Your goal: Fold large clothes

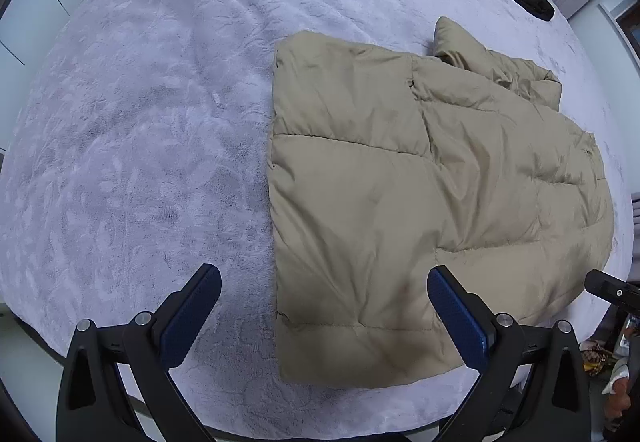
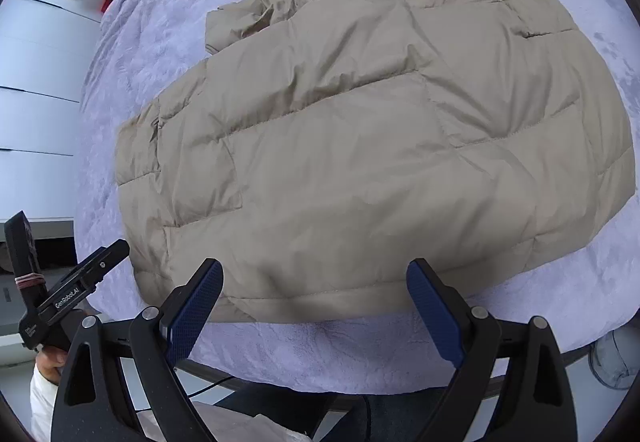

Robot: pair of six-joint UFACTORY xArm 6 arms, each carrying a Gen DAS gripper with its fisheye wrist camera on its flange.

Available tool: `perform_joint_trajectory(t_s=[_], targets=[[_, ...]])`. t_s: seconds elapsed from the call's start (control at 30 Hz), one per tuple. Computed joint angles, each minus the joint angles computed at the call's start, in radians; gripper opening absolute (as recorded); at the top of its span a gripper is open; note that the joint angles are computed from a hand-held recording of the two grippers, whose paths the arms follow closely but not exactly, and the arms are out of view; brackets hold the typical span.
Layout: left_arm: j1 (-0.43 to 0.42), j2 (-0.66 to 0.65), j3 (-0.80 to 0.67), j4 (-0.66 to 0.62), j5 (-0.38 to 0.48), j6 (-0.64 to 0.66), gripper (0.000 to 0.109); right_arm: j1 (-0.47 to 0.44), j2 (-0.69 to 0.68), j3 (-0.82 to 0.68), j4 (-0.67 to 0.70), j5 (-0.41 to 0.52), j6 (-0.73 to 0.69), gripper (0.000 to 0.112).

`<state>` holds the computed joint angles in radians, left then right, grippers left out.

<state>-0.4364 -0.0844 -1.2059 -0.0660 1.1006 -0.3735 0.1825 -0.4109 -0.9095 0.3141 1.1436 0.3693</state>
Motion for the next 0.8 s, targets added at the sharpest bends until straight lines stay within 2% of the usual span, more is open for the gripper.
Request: perform_joint_trajectory(t_s=[0.2, 0.3, 0.47, 0.6, 0.73, 0.8], targets=[[0.045, 0.002, 0.025, -0.066, -0.053, 0.049, 0.103, -0.023, 0.034, -0.012, 0.017, -0.005, 0.003, 0.094], [0.08, -0.006, 0.033, -0.03, -0.086, 0.045, 0.103, -0.03, 0.056, -0.03, 0.027, 0.0, -0.017, 0.094], [0.164, 0.032, 0.046, -0.214, -0.127, 0.218, 0.103, -0.026, 0.099, -0.056, 0.013, 0.029, -0.029, 0.094], [0.191, 0.104, 0.023, -0.391, -0.064, 0.397, 0.103, -0.029, 0.116, -0.056, 0.011, 0.046, -0.017, 0.094], [0.185, 0.167, -0.017, -0.509, -0.018, 0.508, 0.103, -0.022, 0.13, -0.066, -0.006, 0.063, -0.012, 0.094], [0.174, 0.203, -0.04, -0.518, -0.014, 0.542, 0.103, -0.014, 0.137, -0.073, -0.014, 0.069, 0.002, 0.094]])
